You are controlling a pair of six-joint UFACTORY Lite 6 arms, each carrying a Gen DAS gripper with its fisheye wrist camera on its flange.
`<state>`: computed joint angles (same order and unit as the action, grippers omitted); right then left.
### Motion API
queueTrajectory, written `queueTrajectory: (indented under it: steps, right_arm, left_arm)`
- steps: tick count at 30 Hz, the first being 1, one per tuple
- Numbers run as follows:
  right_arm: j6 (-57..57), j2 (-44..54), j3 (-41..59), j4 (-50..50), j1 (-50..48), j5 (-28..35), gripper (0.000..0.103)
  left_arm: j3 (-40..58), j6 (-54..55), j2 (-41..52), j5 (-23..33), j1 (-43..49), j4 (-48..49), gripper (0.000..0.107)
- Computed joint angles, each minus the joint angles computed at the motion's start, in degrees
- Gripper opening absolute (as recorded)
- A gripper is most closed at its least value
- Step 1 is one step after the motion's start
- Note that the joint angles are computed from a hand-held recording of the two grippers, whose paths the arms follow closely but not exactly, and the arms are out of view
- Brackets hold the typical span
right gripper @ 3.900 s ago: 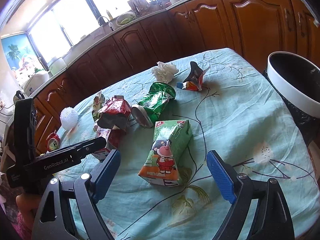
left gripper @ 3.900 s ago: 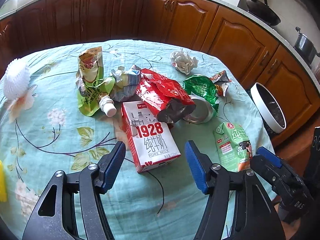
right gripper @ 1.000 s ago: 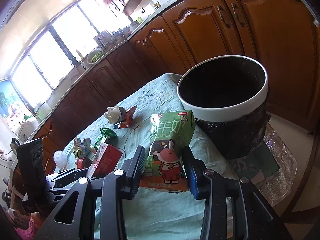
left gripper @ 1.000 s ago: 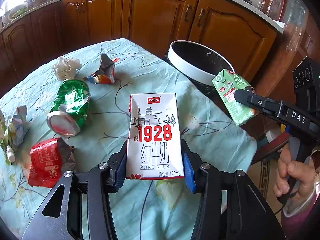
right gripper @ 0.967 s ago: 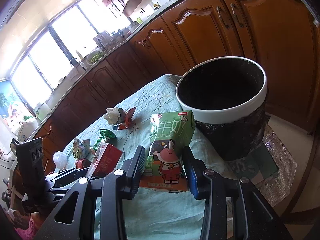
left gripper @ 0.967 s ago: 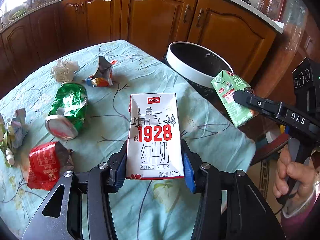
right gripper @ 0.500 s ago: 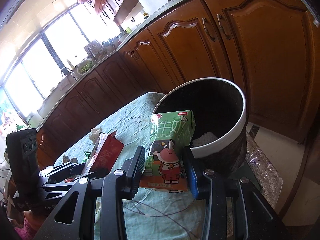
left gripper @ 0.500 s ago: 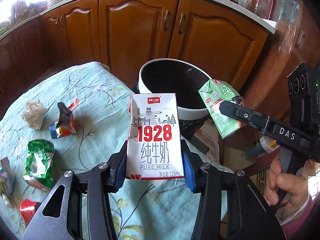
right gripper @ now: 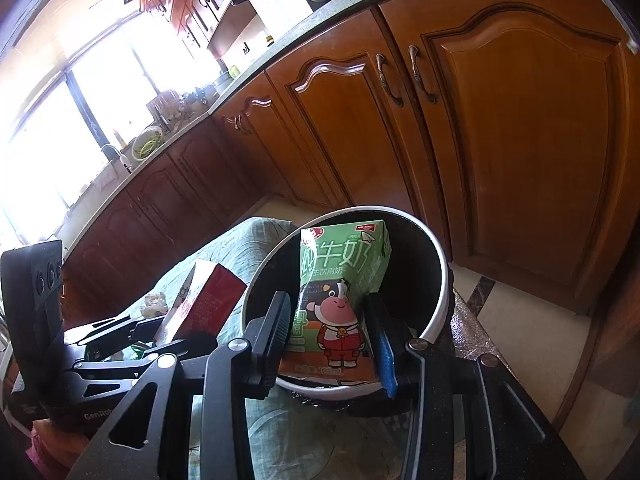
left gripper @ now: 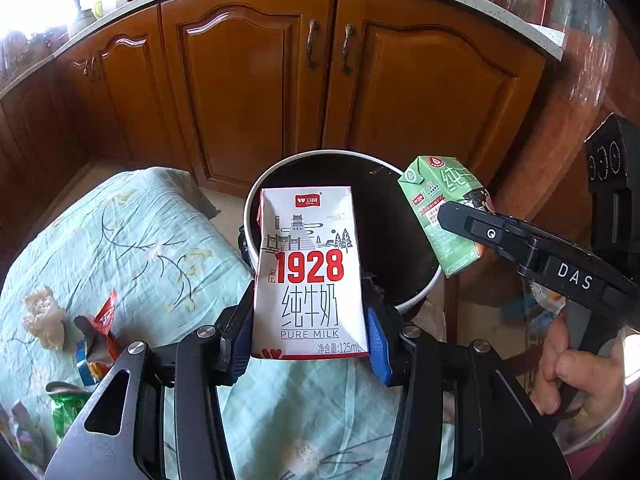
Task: Collect trash
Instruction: 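Carry both cartons over the black bin and open both tools to drop them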
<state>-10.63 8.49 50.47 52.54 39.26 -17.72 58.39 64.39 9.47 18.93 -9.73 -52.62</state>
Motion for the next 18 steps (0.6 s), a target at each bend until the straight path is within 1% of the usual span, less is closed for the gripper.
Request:
queueTrajectory:
  steps: [5, 10, 11, 18]
  right_arm:
    - [2.15, 2.7, 2.34, -3.52, -2.25, 2.07, 0.04]
    - [0.55, 5.29, 4.9, -3.48, -3.87, 3.66, 0.04]
    - [1.98, 5.26, 4.54, -5.22, -4.38, 3.85, 0.04]
    - [3.94, 7.21, 5.73, -7.67, -6.02, 5.04, 0.04]
  left_arm:
    - [6.47, -7.25, 6.07, -0.24, -2.08, 6.13, 0.046]
    - [11.75, -13.43, 11.1, 0.09, -3.33, 11.4, 0.046]
    - [12.71, -14.29, 11.99, 0.29, -3.45, 12.06, 0.046]
    - [16.66, -20.91, 16.16, 0.16, -4.84, 18.03, 0.046]
